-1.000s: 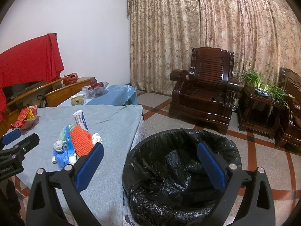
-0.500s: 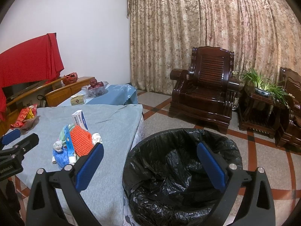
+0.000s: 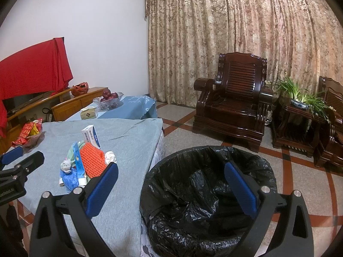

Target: Collect trash

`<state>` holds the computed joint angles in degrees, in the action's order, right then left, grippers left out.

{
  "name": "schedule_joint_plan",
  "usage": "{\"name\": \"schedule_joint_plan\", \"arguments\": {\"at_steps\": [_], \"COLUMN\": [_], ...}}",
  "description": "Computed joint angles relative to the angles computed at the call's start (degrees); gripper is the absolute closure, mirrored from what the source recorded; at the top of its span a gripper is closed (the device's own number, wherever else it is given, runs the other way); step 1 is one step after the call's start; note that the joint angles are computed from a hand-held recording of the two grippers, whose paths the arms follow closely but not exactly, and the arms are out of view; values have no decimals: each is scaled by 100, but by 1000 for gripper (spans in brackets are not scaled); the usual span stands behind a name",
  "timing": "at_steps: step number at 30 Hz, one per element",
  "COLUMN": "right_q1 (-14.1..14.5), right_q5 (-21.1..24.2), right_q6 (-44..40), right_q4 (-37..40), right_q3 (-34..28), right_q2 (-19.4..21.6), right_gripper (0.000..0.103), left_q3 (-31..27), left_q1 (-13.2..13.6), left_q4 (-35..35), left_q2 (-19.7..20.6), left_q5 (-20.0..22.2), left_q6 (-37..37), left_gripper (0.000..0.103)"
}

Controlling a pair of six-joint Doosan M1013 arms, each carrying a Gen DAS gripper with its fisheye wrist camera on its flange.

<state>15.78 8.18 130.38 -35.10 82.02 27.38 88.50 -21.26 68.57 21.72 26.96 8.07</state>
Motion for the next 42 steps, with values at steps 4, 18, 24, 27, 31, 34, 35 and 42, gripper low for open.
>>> {"name": "schedule_joint_plan", "arguments": {"at_steps": [4,18,24,27,31,34,35,42], "right_q1": [2,-2,-1,0,0,0,-1,-9], "right_q5": [2,-8,-3,7,6,7,8,19], "right_q6": [15,25,-1,-54,-44,-52,-78,-217], "right_q4": [-12,-20,11,69,57,63,90,225], "right_q3": [-1,2,-2,-6,-7,-9,-10,-20], "right_q2": [2,19,19,20,21,22,23,12], "right_gripper": [6,6,6,6,6,6,6,6], "left_q3": [-4,0,-4,-5,-3,-7,-7,-7], "left_q1": [2,10,8,9,13,25,33,36], "left_q4": [2,9,-16,-16,-8,-23,-23,-23], "left_q2": [5,4,2,2,3,10,13,13], "left_q5": [4,-9,-5,-7,-10,-19,-22,-25], "left_q6": [-2,1,22,28,23,30,31,35], "left_gripper": [5,5,5,5,5,5,5,5]}}
